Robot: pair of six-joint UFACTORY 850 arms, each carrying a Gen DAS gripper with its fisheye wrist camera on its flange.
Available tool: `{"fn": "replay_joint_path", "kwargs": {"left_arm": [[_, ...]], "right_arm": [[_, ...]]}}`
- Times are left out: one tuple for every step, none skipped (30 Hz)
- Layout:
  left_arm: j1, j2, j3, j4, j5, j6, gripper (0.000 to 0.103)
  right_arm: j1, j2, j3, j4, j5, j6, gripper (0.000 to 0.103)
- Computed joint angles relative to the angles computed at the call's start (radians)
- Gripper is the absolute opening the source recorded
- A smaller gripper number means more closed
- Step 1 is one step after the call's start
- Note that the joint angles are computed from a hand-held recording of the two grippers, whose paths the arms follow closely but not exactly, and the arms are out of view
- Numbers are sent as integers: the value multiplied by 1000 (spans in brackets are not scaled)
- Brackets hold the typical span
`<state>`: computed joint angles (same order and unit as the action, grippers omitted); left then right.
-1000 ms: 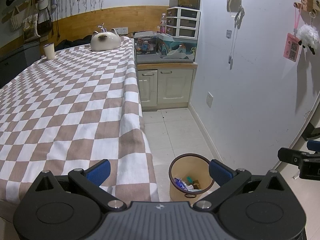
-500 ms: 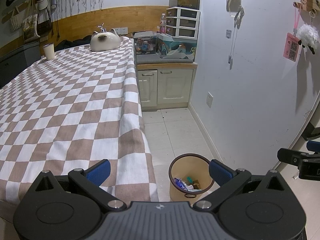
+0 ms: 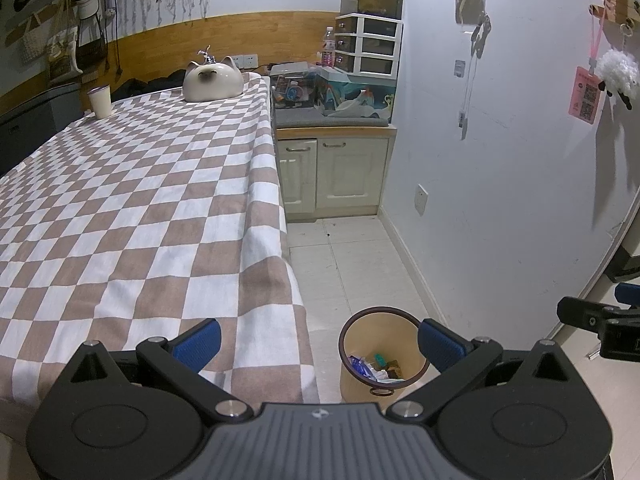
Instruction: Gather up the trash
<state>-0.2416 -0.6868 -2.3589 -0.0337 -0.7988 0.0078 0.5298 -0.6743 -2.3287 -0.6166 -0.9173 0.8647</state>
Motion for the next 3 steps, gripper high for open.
{"fn": "replay_joint_path", "kwargs": {"left_arm": [[-1,1,2,1,1,-2,103],[-1,2,3,4,1,-3,103],[-1,2,4,6,2,-5,103]], "right_arm": [[0,-1,-2,1,-1,-1,103],[0,1,2,0,1,1,103],[0,0,0,0,0,0,103]]}}
